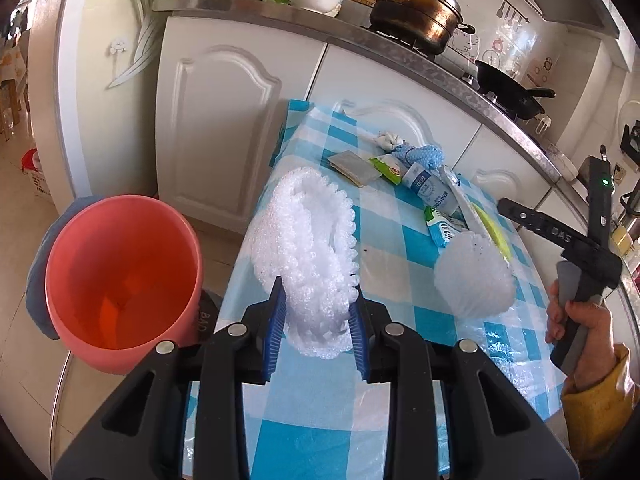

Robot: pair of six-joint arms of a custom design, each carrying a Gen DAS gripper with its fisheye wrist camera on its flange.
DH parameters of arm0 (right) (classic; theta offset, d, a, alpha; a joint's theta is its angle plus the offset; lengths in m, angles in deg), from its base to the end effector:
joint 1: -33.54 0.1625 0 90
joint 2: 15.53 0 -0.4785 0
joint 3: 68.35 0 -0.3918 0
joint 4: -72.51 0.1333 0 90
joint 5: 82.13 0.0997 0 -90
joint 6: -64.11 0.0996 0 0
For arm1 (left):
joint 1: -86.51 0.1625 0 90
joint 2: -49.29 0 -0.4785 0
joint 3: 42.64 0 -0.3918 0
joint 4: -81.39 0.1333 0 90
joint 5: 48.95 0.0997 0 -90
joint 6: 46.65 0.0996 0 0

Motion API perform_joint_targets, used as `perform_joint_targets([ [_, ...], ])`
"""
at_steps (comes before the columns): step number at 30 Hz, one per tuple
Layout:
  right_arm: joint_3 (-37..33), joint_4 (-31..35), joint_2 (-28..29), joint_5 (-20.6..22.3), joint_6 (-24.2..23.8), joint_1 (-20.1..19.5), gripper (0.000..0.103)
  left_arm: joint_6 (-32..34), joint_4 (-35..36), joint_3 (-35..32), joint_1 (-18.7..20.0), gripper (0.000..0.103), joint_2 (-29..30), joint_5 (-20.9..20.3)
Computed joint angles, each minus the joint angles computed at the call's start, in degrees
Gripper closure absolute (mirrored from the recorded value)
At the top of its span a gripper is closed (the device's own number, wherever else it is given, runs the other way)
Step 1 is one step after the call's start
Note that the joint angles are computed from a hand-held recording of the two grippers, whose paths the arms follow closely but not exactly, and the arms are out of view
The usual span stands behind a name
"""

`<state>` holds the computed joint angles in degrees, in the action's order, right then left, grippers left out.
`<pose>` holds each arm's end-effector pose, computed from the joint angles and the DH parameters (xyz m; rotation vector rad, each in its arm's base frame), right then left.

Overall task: Collect trash
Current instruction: 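Lift the foam sleeve with the left gripper while the right gripper grasps a white plastic bag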

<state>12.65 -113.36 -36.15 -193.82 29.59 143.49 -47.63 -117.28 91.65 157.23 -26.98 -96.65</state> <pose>0.3556 -0.6969 -0.0271 1.0453 -2.3783 0.7601 0.0434 -0.4827 0.3254 -0.0499 2.3318 -1.2249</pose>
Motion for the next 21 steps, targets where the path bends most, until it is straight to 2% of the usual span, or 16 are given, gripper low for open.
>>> perform_joint_targets([
  [3,-6.52,5.42,3.5,-4.37,-4.64,0.04,0.009,0.47,-0.39,-0.34,0.05,0.072,0.61,-0.57],
  [7,-10.58,4.57,6.82,-7.26,-9.9,-0.34,0.011,1.0,-0.27,-0.95,0.61,0.071,0.89,-1.91],
  [8,-10.98,3.13,7.37,-7.59,-11.17,-0.37,0.018,1.37,-0.37,-1.13,0.68,0.071,1.07,-1.95],
  [9,-11.27,2.94,7.62,-7.74,-11.55,-0.38,0.05,1.84,-0.54,-1.3,0.73,0.071,1.29,-1.83],
  [10,-11.83,3.21,7.99,-8.53,-11.35,-0.32,0.066,2.15,-0.61,-1.44,0.83,0.071,1.4,-1.86],
  [12,-12.5,1.21,8.97,-10.42,-12.53,-0.11,0.071,2.61,-0.65,-1.81,1.2,0.071,1.53,-2.59],
  [15,-11.48,-0.44,8.7,-10.11,-12.67,0.06,0.08,3.45,-1.11,-2.37,1.68,0.071,1.78,-3.15],
  [21,-8.11,-2.88,6.23,-5.44,-10.35,1.27,0.091,3.55,-1.51,-3.14,2.98,0.071,1.91,-4.46],
])
